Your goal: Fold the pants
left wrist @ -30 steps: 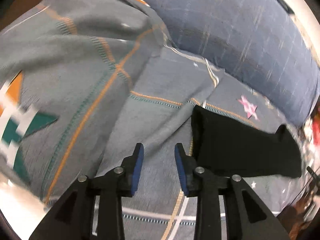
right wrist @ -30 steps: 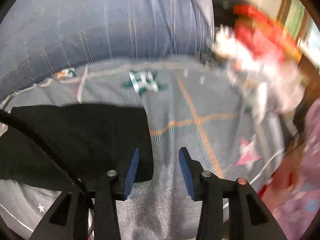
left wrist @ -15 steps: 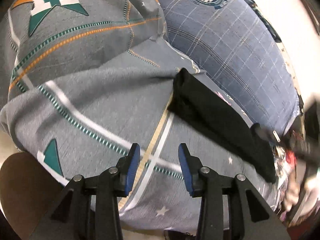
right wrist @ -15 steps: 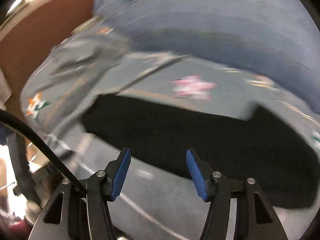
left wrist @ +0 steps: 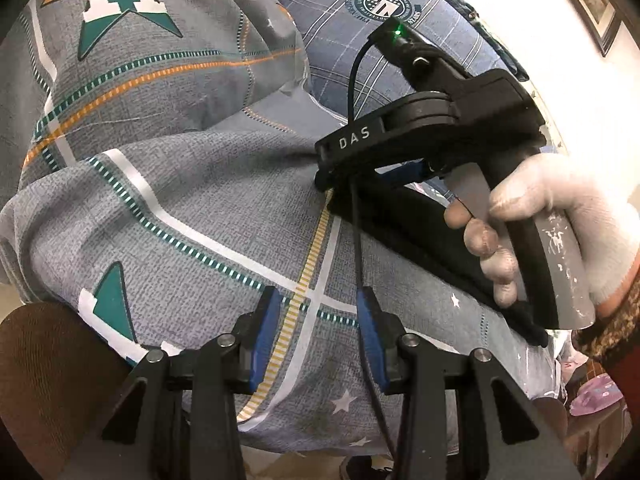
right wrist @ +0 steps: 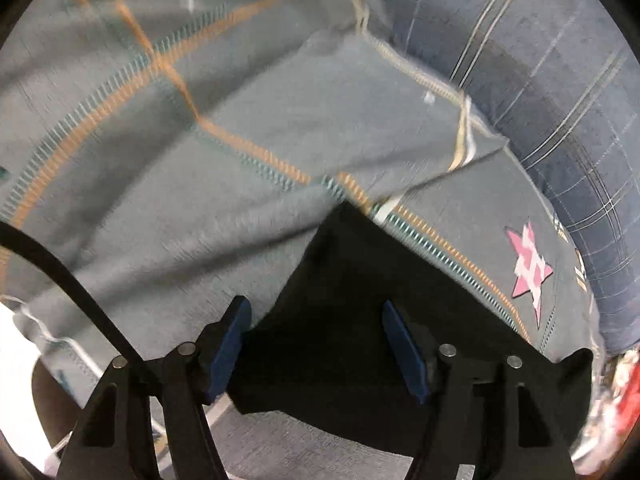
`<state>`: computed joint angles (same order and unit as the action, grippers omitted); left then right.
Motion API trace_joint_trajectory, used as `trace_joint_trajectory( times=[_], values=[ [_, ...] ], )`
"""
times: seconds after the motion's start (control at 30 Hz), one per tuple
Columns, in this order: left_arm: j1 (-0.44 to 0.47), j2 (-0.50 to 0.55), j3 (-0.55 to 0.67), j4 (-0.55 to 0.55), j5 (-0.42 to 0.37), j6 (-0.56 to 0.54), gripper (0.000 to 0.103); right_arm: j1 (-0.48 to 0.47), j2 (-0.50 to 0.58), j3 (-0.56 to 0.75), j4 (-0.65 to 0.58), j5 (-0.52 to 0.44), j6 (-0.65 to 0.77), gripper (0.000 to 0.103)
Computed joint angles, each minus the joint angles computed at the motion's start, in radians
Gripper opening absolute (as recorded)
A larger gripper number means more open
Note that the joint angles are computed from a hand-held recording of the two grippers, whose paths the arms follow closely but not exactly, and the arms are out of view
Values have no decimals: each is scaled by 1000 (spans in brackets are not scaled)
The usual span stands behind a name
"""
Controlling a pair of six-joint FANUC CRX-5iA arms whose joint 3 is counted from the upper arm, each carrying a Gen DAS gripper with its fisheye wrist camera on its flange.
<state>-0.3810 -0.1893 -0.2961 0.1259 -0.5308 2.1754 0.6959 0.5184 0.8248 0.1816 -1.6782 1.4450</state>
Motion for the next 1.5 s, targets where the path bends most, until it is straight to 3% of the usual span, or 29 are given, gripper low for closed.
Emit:
trace_joint_trajectory(
  times=[0.03,0.07,0.1,0.13,0.17,0.3,0.43,0.67,0.8,0.97,1.3,1.33,1.43,1.5],
  values=[
    [4,-5,-15,24,15,-19,39,-2,1,7,-5,1,3,67],
    [13,1,-25,57,33,-46,39,-11,10,40,-33,-29,7,44],
    [20,3,-35,89,49,-71,39,-15,12,53,-40,-39,9,36],
    [25,-1,-54,128,68,-98,39,-24,10,71,-62,-56,15,16],
    [28,-4,-66,151,80,-114,39,-26,13,83,-65,-63,13,14],
    [34,-12,-105,228,115,-169,39,-29,-26,66,-66,-37,6,12],
    [33,-11,-103,225,114,-168,39,-54,-79,49,-102,-1,-8,12],
    [28,-8,-83,172,93,-128,40,-228,-216,-33,-251,93,-70,12],
    [21,18,-14,91,21,-60,41,-372,-274,-107,-352,131,-117,12],
    [29,22,22,173,-40,-111,42,-539,-340,-230,-485,189,-145,12],
    [-38,136,262,54,-212,-102,45,-702,-382,-394,-611,269,-104,12],
    [-43,160,296,56,-233,-114,45,-711,-394,-413,-624,286,-88,14],
    [-59,236,402,77,-281,-171,45,-708,-429,-454,-583,321,-68,33],
    [-72,289,479,80,-306,-202,46,-727,-443,-465,-595,324,-42,38]
  ],
)
